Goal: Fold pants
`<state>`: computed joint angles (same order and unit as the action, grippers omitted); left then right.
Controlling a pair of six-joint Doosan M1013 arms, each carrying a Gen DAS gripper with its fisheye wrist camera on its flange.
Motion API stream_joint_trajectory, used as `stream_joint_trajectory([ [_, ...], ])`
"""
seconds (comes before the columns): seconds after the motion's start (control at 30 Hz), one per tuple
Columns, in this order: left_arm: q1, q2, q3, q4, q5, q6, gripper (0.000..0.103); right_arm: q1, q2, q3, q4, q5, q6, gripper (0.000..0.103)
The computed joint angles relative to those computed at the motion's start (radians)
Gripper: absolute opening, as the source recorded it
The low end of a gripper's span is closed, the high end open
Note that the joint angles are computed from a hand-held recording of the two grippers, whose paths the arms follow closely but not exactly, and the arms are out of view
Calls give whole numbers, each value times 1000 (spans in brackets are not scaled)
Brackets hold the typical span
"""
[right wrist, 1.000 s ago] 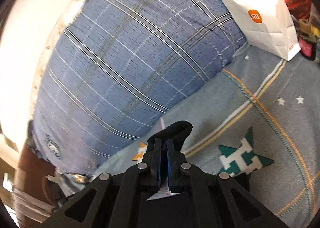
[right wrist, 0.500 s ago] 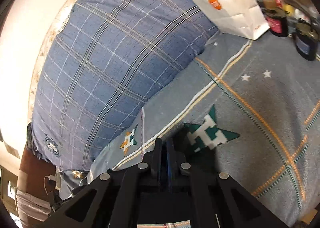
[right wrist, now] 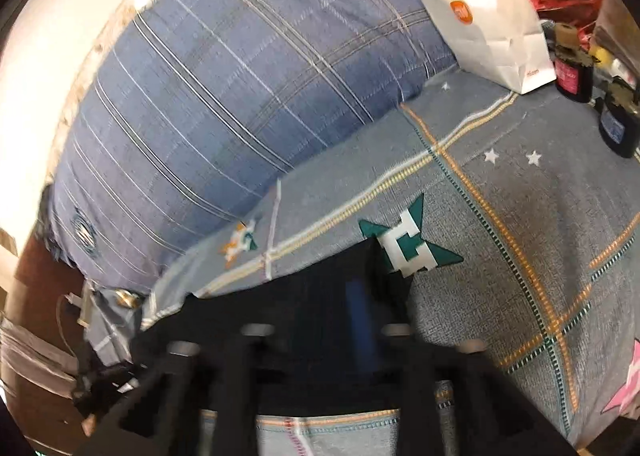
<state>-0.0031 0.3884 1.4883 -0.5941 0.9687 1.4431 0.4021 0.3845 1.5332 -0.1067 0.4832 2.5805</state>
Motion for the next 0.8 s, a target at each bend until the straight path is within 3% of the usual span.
stream_joint_trajectory([
  [0.03,-2,2,-3,4,0,8,51,-3,1,3,40,-9,-33,71],
  [0.1,-13,5,-4,25,-9,5,52,2,8,-9,32,-1,-50,71],
  [0.23,-23,5,-3,40,-4,8,53,15,35,-55,-12,102,-61,71],
  [0.3,-24,7,-5,39,-1,5,53,17,63,-90,-11,182,-55,60],
  [0.37,-23,12,-6,27,-2,4,52,11,74,-99,10,218,-52,37],
  [0.47,-10,12,2,-1,-2,16,51,-1,67,-82,54,191,-53,35],
  [0.57,-6,10,4,-22,-12,33,38,2,74,-99,35,222,-50,35],
  [0.67,-6,8,10,-23,-16,37,38,-2,85,-108,63,244,-47,35],
  [0.73,-19,13,1,1,-23,22,32,-3,100,-126,82,280,-63,35],
  [0.8,-25,11,-1,32,-30,8,13,6,129,-167,54,364,-74,21],
])
